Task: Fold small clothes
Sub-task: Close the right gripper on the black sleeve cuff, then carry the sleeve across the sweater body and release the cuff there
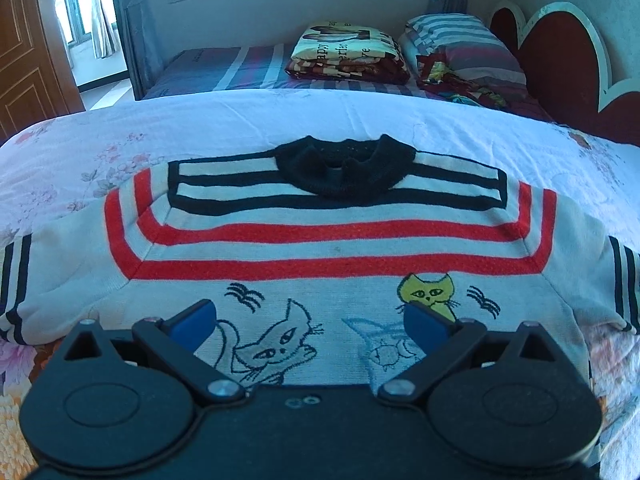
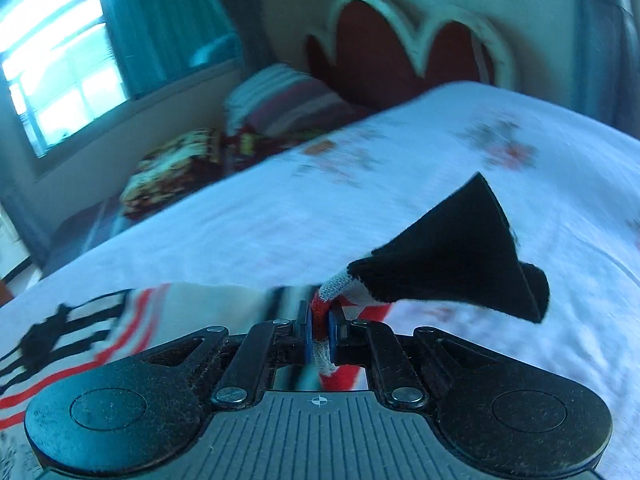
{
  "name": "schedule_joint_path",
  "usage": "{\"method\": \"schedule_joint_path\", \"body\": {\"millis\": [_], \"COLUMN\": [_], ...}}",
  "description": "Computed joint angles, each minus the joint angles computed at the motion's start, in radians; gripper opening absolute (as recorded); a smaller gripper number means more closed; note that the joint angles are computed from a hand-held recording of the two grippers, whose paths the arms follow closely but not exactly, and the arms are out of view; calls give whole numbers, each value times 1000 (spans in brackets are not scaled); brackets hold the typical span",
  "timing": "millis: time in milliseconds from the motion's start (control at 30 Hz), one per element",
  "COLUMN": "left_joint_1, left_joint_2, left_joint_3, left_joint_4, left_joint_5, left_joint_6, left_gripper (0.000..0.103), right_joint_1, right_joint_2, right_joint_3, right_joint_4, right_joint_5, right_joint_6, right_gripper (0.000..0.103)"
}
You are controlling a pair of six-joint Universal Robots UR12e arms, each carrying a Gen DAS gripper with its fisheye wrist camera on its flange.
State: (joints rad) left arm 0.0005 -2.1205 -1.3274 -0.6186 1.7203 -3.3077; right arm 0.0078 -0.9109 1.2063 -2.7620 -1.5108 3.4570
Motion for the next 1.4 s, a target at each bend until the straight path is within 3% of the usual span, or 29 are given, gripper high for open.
{"method": "schedule_joint_path", "body": {"millis": [233,400,433,533,600,700,800,967,1100,1333,1367,1400], "left_joint_1": [20,37,40,45,50,63,77,77,76,64,63,65], "left_joint_2": [20,30,32,37,36,28,9,-35,-71,-116,-119,-121], "left_joint_3": [-24,-29,-32,-41,-41,-30,-11,15,41,80,79,72], "left_joint_4": [25,1,2,15,18,-3,-38,-42,-8,67,84,115], "left_joint_5": [18,-5,-15,-37,-73,-178,-301,-386,-424,-413,-413,-432], "left_joint_6": [-51,-80,-83,-80,-86,-113,-140,-218,-296,-366,-368,-360], "left_gripper": [99,100,100,100,100,100,100,99,99,96,85,40], "right_joint_1": [71,124,132,139,131,121,115,92,87,79,77,77], "right_joint_2": [59,118,125,136,127,101,60,2,-26,-12,-6,-2], "right_joint_3": [-108,-195,-204,-217,-197,-156,-97,-17,26,15,6,0], "right_joint_4": [16,199,227,281,269,229,183,189,186,219,228,235], "right_joint_5": [220,366,367,407,454,455,402,328,234,181,189,192], "right_joint_6": [-137,-280,-289,-318,-322,-319,-305,-308,-318,-266,-258,-252], "right_gripper": [7,8,14,50,54,54,54,54,54,54,54,54]}}
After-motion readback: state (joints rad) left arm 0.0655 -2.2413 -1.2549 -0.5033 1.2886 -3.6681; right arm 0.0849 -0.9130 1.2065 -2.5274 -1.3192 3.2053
